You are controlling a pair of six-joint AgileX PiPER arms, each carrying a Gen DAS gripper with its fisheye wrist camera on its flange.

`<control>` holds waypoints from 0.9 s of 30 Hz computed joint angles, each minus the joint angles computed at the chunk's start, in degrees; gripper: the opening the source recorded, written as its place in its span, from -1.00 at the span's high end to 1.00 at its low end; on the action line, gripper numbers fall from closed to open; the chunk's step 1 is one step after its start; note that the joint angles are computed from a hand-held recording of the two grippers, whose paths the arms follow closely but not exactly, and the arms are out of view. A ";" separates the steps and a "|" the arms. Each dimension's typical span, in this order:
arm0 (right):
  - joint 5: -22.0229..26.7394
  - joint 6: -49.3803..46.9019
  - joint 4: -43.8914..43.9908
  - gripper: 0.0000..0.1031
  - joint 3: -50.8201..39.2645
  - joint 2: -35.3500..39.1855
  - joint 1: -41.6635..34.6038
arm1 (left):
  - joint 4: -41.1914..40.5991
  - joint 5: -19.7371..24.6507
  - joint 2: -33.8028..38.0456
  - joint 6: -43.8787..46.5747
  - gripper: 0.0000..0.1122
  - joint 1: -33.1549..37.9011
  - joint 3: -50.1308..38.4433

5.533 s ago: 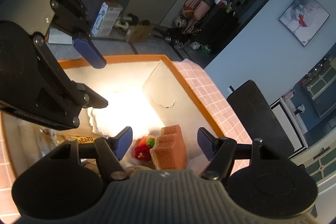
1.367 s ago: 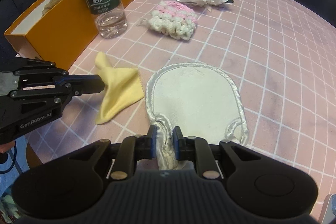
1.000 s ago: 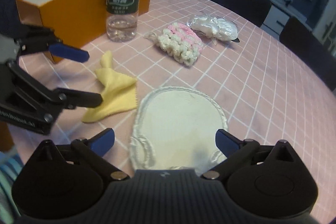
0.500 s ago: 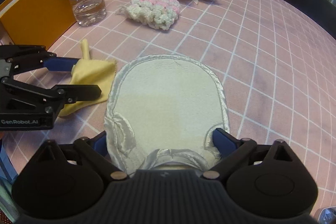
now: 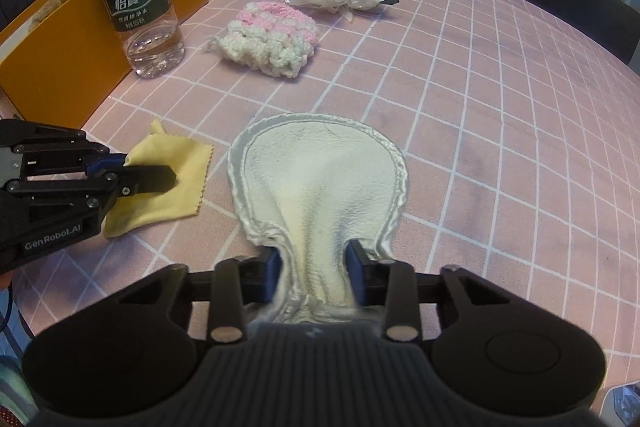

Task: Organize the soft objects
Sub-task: 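Lift the yellow cloth and white pad and carry them over the box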

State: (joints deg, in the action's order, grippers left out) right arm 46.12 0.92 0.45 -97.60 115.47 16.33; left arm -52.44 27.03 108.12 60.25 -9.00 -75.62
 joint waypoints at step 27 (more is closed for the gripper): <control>-0.33 -3.68 1.76 0.71 -7.32 -6.46 10.94 | -13.95 12.46 -17.81 14.86 0.87 15.67 4.46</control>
